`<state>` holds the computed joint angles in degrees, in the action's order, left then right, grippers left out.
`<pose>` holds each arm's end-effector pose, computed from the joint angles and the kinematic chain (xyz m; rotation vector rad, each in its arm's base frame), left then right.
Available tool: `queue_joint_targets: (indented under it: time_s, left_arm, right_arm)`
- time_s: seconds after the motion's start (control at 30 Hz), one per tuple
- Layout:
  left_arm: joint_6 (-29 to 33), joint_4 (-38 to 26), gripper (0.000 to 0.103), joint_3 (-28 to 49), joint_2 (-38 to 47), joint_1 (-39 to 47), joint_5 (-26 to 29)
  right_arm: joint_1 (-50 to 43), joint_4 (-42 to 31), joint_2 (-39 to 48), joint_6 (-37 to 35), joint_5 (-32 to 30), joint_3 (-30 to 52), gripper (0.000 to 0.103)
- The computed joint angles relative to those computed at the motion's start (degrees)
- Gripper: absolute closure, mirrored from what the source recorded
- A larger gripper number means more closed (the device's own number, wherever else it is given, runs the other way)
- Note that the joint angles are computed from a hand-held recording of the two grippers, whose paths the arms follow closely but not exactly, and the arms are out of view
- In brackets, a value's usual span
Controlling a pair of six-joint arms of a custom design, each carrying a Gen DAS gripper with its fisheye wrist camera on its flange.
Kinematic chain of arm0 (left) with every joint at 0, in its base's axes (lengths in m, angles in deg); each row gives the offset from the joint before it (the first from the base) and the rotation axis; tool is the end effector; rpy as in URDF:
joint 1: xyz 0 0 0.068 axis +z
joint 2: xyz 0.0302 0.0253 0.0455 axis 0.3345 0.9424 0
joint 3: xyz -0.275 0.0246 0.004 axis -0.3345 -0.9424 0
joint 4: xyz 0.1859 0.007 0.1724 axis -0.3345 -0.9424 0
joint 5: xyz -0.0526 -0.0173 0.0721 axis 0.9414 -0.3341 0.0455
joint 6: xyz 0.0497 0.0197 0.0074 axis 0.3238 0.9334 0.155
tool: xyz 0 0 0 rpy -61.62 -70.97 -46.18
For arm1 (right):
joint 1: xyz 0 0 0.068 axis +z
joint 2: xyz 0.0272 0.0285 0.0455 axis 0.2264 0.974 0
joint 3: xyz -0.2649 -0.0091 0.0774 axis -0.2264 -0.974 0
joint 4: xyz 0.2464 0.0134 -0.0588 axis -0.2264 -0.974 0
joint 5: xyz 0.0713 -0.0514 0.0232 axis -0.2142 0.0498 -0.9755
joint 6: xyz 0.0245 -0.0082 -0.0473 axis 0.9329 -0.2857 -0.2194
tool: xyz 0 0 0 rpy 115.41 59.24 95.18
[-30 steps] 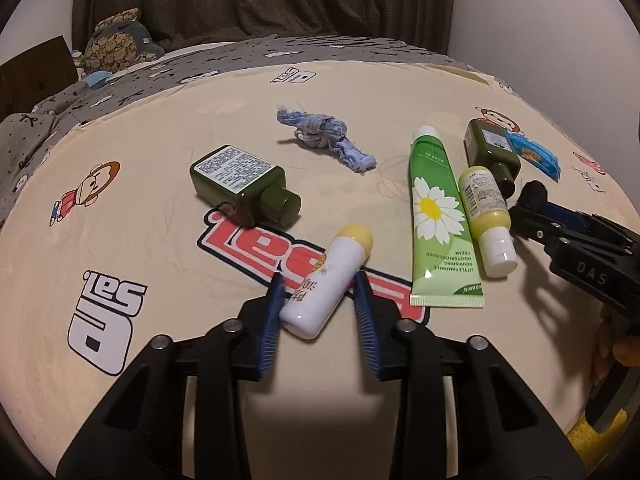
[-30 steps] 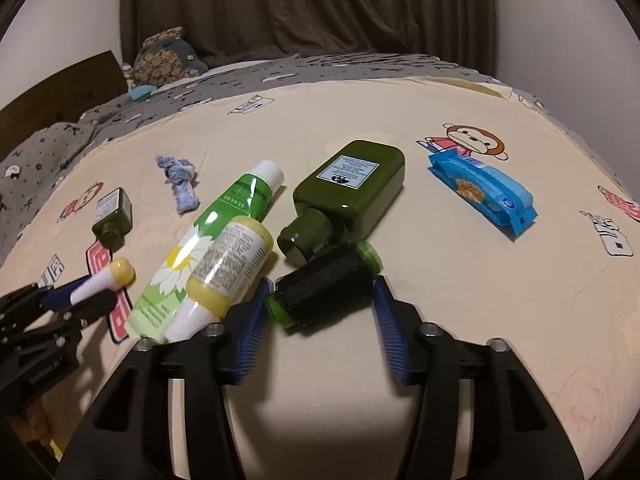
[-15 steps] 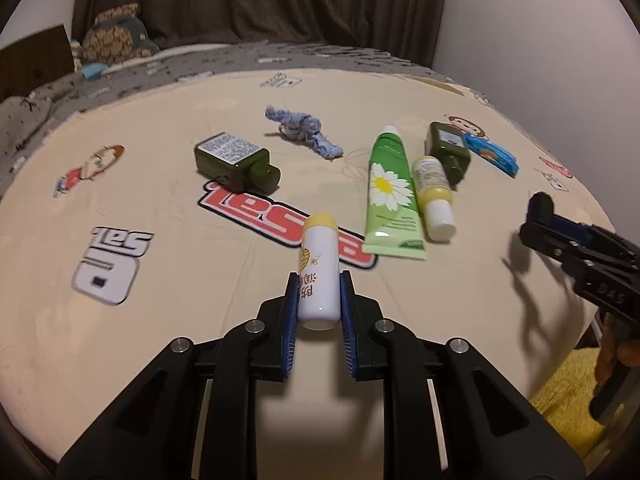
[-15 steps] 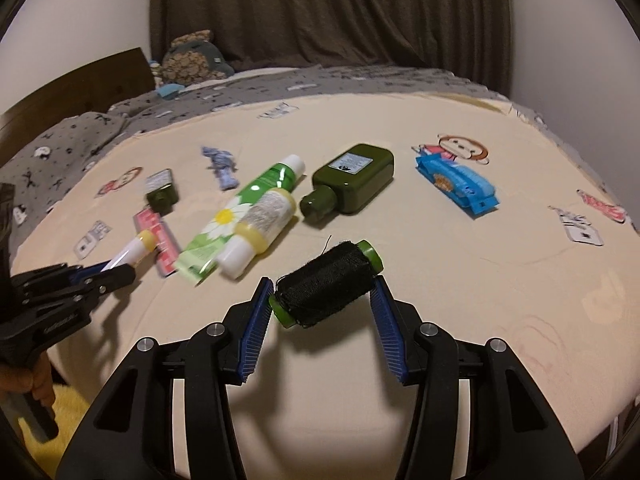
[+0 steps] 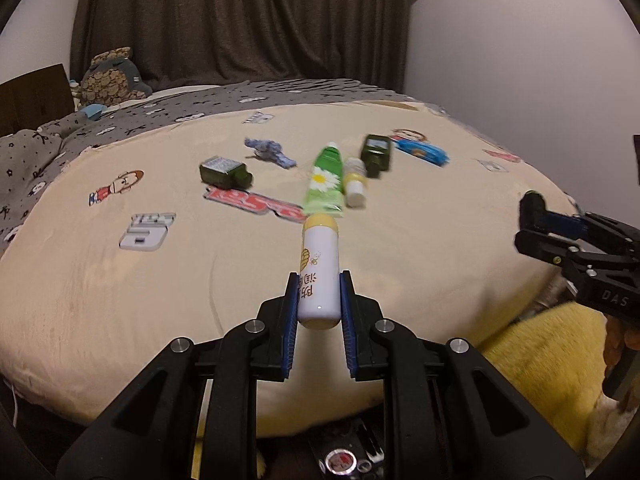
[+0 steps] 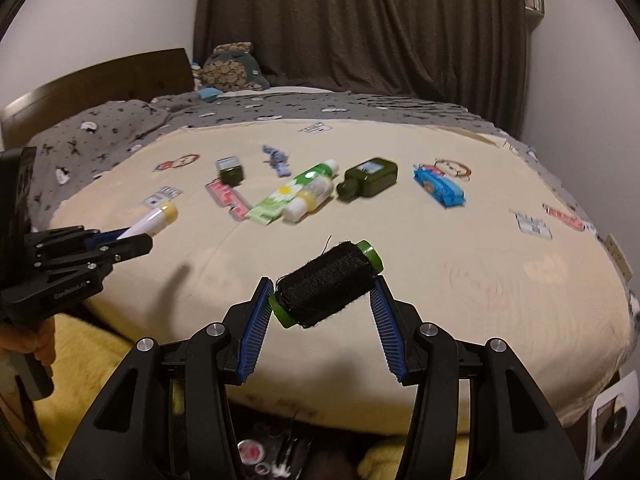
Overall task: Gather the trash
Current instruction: 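Lower the stick and lint roller into the bin and open both tools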
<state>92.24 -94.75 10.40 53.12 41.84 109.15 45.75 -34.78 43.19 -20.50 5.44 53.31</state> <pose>0.1741 0.0533 0.2647 0.2220 2.2371 -0.1698 0.1856 0.1121 0.2626 -0.3750 2.1898 0.2184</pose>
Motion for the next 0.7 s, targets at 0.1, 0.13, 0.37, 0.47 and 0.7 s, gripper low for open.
queue_joint_targets:
  time_s: [0.1,0.13,0.37,0.47,0.7]
  left_arm:
    - [3.65,-5.73,0.085,-2.11,-4.95,1.79,2.12]
    - [4.88,-7.65,0.085,-2.89,-6.22,2.26,2.56]
    - [8.89,-13.92,0.085,-11.39,-9.37,2.05,1.59]
    - [9.64,-12.97,0.085,-15.26,-7.36,0.98,0.16]
    - [8.52,-3.29,0.085,-21.90,3.14,-2.54,-5.09]
  right_arm:
    - [2.48,-2.56,-3.51,2.28,-0.35,-3.71,0.052]
    - [3.61,-3.02,-3.99,3.21,0.16,-4.61,0.052]
    - [5.86,-1.20,-3.10,10.76,-7.35,-12.61,0.052]
    - [6.96,1.99,1.39,12.57,-9.95,-14.42,0.052]
    - [9.18,9.14,12.55,15.89,-11.70,-16.16,0.052]
